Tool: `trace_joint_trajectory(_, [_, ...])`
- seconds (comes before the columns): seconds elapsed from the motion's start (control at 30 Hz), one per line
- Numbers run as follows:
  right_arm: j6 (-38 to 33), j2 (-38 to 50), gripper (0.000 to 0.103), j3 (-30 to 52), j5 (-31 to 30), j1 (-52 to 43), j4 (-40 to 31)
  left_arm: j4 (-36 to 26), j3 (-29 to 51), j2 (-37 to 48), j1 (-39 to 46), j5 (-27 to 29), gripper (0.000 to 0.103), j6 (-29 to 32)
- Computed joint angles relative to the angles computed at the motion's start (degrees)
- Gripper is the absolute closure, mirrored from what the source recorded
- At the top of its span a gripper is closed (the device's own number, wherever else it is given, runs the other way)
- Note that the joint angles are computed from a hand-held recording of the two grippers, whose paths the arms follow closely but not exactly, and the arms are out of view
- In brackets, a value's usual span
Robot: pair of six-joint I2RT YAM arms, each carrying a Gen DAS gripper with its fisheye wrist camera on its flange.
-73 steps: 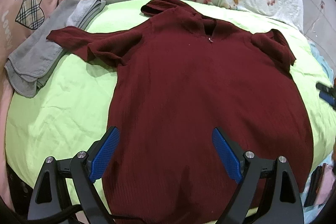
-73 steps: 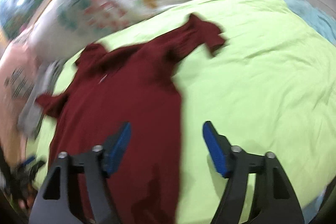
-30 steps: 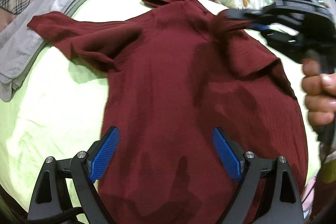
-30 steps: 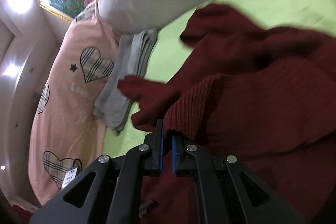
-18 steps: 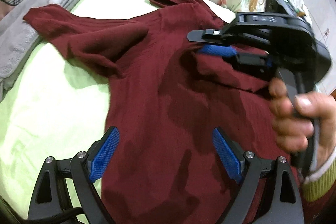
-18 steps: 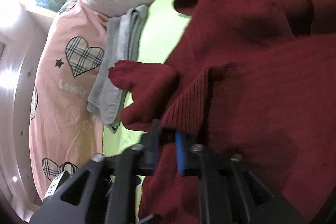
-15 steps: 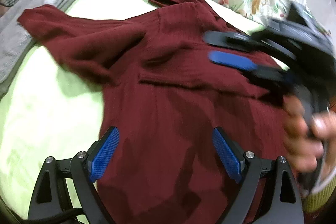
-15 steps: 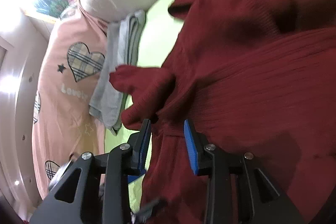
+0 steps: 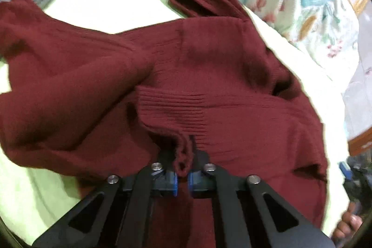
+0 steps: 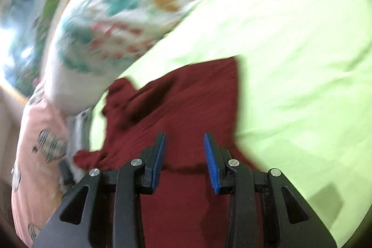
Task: Fold large clothes
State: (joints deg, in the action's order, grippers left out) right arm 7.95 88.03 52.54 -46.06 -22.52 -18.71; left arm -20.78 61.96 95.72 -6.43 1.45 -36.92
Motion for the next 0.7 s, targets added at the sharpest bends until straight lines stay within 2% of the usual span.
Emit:
trace_joint_trajectory(0.1, [-1.7,4.8,0.068,4.8,2.9,-1.6,-1.0,1.1,-2.5,-4.3,-0.5,-4.4,0.099,0.4])
trace_joint_trajectory(0.23, [-2.5,12.2,0.068,11.7,5.3,2.3,-2.2,0.8,-3.7,-4.1,1.5,-3.3,0.099,0.8])
trace_joint_trajectory(0.37, [-3.5,19.2,0.069,17.3,10.8,7.8,-4.3,1.8,-4.8,-4.7,1.8,-2.1,0.099,0.4])
trace_joint_trajectory(0.4, [-4.1,20.5,0.072,18.2,10.7,8.4,-4.6,1.5,-4.4,-4.5,1.6,-2.0,0.099,0.6])
trace_joint_trajectory(0.43, [-5.3,20.4,0.094,18.2,11.3,8.4,-4.8,1.2,-4.2,-4.6,1.3,-1.9,0.099,1.0])
trace_joint_trajectory(0.53, [-7.4,18.2,0.095,19.2,10.0,6.1,-6.8,0.9,-2.8,-4.4,-0.1,-1.2,0.099,2.0])
trace_joint_trajectory(0.63, [-8.8,17.1,0.099,20.6,11.9,4.3,-7.6,0.2,-1.3,-3.0,-1.2,-0.6,0.099,2.2])
trace_joint_trajectory(0.7, [-10.6,20.2,0.098,23.7,14.6,4.7,-11.0,-0.4,-0.4,-0.9,-1.8,-1.2,0.099,1.8])
